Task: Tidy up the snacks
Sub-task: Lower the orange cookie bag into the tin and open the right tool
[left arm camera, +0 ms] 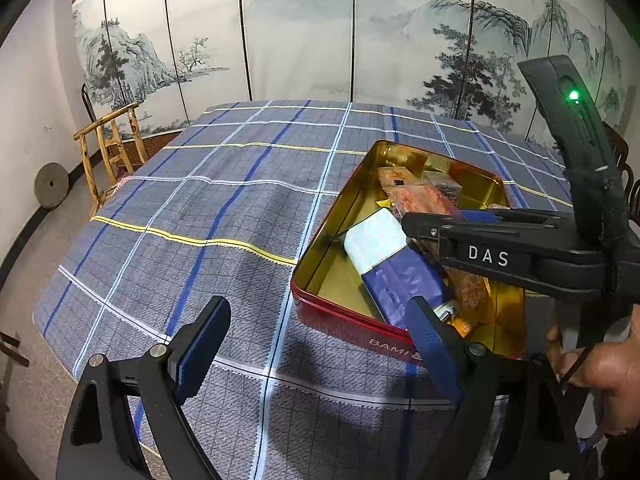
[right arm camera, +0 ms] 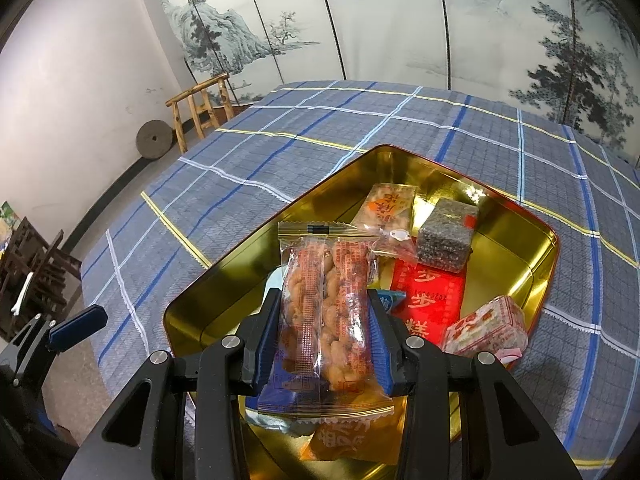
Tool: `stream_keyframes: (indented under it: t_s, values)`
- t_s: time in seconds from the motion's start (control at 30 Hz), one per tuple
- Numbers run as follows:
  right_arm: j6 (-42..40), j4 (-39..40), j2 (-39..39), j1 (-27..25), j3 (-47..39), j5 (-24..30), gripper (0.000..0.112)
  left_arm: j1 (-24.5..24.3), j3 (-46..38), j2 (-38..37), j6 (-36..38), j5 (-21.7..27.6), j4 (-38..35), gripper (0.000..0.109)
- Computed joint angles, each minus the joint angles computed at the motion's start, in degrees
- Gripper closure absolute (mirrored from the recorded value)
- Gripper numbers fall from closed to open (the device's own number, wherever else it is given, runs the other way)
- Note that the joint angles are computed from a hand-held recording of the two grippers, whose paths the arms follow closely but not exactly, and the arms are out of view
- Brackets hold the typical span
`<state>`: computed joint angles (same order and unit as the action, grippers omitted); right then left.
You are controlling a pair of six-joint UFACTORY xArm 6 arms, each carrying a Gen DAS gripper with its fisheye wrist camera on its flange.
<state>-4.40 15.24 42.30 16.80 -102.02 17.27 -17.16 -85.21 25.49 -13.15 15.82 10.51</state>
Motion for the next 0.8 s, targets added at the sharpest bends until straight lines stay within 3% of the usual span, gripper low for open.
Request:
stream_keyframes:
  t_s: [0.57, 0.8]
  values:
    - [-0.39, 0.96, 0.32, -0.52, -0.29, -0.35, 0.069, 0.18, -0.09, 0.39, 0.31, -0.13, -0.24, 0.022]
    - [-1.12, 2.95, -1.73, -0.23, 2.89, -2.65, 0.062, 0.59, 0.89, 0.09, -0.60, -1.24, 0.84, 0.022]
